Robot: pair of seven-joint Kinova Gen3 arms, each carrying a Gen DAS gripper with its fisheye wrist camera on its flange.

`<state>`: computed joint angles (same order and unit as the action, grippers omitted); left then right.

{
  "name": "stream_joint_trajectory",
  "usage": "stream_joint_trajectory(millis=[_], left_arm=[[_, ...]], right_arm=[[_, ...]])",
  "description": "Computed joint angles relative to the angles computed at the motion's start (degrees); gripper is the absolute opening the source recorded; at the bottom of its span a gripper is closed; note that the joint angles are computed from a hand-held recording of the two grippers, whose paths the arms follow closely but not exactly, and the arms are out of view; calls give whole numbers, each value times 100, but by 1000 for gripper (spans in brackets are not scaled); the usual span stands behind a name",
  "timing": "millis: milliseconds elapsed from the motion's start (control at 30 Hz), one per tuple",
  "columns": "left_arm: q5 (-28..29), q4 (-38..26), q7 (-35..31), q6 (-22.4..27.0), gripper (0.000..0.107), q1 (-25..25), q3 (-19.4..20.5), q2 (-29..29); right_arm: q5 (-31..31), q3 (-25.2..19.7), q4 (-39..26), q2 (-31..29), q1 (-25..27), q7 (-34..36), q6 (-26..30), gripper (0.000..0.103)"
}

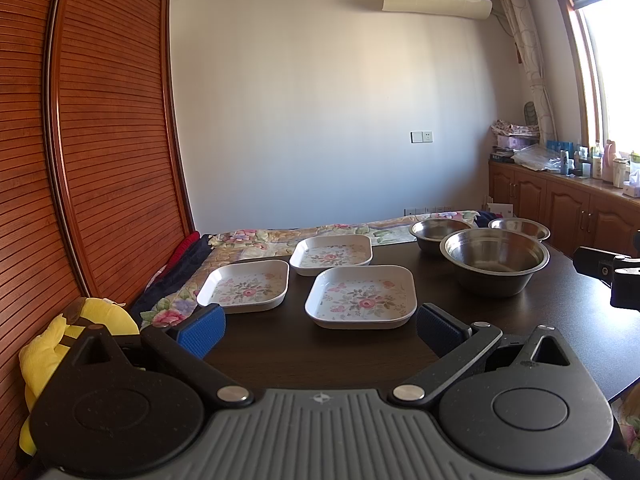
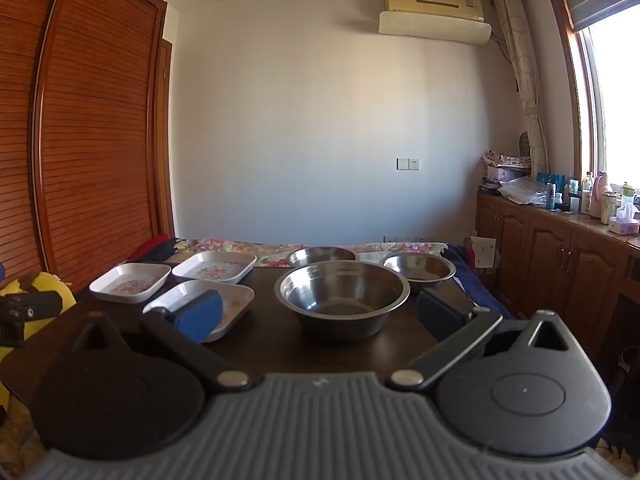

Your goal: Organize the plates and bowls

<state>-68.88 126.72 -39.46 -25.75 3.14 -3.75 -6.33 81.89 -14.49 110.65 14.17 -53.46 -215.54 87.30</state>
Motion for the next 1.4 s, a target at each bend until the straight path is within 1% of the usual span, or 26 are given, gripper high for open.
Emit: stream_joint_trajectory(millis=[100,433,500,600,767,833,1067,1167,1333,1400], left_arm=[[-148,-48,171,53,103,31,-16,-49],[-140,-41,167,47,103,39,-20,-38],[-273,-90,312,75,103,50,-26,-13],[-315,-124,335,101,103,21,21,102],[-212,-291,189,334,103,-65,206,389],[-256,-400,180,421,103,-111,278,523],[-215,-791,156,728,103,-334,584,955],[-411,-960,333,836,103,-439,731,1113],[-978,-1231,878,923,103,-588,902,1335],[-1294,-1364,1180,950,103,-613,928,1425]], right_arm=[[-27,-5,-13,-12,5,9,-21,103],[-39,-6,-16,-14,1,19,-16,103],[-38,-6,-12,-15,2,16,-19,103],[-36,-6,12,-39,42,21,-125,103],[118,35,45,-57,225,194,-544,103],[203,60,11,-38,300,290,-733,103],[539,141,-58,-28,611,480,-1670,103],[623,192,-140,18,731,590,-2007,103],[684,285,-288,83,912,758,-2518,103],[669,328,-365,98,1005,858,-2752,102]])
